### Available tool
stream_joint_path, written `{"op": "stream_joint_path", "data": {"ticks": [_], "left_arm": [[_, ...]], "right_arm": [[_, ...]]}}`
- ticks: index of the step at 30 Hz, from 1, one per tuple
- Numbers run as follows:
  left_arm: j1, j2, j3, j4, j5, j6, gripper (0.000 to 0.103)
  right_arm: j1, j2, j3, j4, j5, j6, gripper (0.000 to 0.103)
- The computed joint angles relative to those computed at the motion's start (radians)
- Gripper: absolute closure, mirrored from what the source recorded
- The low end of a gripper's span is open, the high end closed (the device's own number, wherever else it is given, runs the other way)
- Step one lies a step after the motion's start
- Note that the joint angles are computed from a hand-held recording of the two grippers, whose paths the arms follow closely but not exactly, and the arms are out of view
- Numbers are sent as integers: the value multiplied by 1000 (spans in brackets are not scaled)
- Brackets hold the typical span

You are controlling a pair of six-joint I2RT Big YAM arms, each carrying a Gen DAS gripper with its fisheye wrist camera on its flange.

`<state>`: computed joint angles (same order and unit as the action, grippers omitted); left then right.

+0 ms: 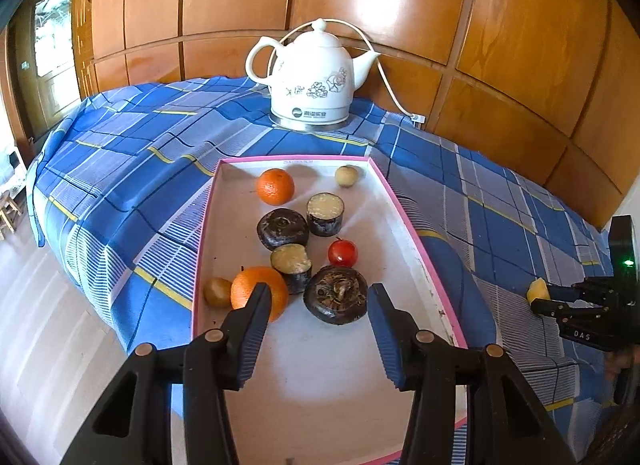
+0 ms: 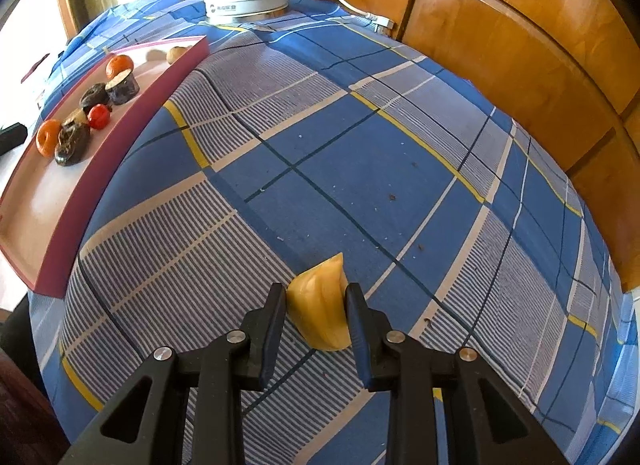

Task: Organize fruits
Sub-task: 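Hold the yellow wedge with the right tool above the cloth, then carry the yellow wedge into the tray with the right tool and release it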

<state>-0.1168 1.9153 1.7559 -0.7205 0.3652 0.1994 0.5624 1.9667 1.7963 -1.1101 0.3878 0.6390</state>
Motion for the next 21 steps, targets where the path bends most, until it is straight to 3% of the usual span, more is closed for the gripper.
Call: {"op": "stream_joint_path", "data": {"ticks": [9, 14, 21], "left_arm": [[22, 11, 11, -1, 7, -21, 52], [41, 20, 29, 12, -12, -50, 52], [62, 35, 52, 13, -29, -78, 52]], "right_arm": [[-3, 4, 12, -12, -7, 42, 73], [7, -47, -23, 109, -61, 67, 73], [51, 5, 93, 176, -130, -4, 73]]}}
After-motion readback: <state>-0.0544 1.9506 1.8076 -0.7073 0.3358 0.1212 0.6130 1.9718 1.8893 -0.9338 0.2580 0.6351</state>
